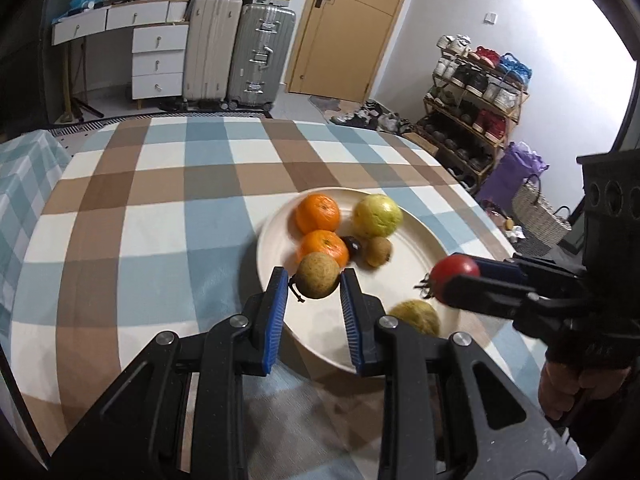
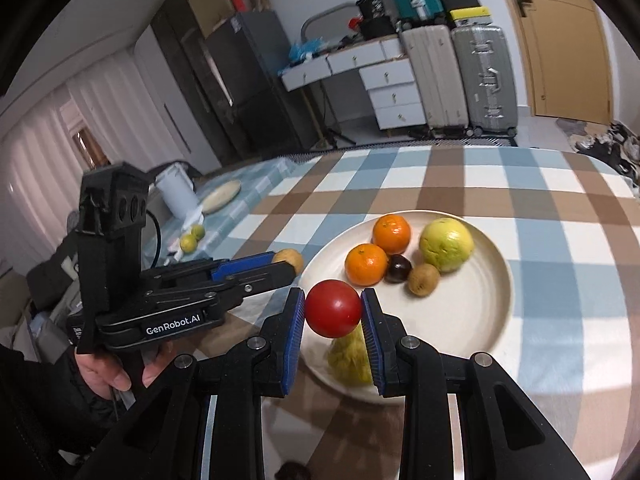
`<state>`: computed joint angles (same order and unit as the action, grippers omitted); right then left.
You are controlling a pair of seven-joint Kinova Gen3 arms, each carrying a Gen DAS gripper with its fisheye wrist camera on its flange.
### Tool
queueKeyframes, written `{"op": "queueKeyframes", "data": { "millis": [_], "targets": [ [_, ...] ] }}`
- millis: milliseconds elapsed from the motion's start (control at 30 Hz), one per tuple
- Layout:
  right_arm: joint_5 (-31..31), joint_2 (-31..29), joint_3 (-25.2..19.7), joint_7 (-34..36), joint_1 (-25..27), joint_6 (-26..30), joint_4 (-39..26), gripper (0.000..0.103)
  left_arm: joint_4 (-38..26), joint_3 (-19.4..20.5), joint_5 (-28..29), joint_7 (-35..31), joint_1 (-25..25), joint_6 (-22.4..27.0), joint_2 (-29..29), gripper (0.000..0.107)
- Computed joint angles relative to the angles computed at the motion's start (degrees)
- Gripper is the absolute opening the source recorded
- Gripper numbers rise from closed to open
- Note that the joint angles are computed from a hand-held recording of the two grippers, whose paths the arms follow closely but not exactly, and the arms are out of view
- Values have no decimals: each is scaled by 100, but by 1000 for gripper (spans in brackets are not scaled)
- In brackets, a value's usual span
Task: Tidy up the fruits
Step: 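Carry the kiwi and tomato onto the cream plate and open both grippers, then move both tools back toward the last plum and tomato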
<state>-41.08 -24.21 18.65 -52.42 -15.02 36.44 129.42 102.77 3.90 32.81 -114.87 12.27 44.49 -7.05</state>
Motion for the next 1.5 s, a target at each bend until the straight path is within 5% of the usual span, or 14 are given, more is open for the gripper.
{"op": "queueKeyframes", "data": {
  "millis": [400, 667, 833, 1067, 1200, 1333, 1500],
  "targets": [
    [-664, 1613, 67, 1037, 124, 962, -867, 29, -309, 148, 47, -141, -191, -66, 664, 24],
    [-616, 2148, -493, 890, 628, 1155, -1187, 29, -455, 237, 32, -143, -297, 28, 890, 24],
    [-964, 2369, -682, 920, 1081, 1429, -1264, 43, -554, 226, 227, -203, -422, 191, 968, 25],
    [-1074, 1807, -993, 1062, 1684, 1398, -920, 57, -430, 211, 258, -104, -416, 202, 634, 38],
    [-1300, 1301, -798, 1230, 1882, 1494, -603, 72, -319, 164, 130, 60, -315, 207, 302, 43],
    [-1314, 695, -610, 1231, 1901, 1477, -342, 91, -149, 141, -110, 325, -157, 116, -147, 61],
    [-857, -158, -557, 753, 1859, 1359, -163, 99, 30, 80, -404, 706, 45, 82, -706, 73]
  ]
}}
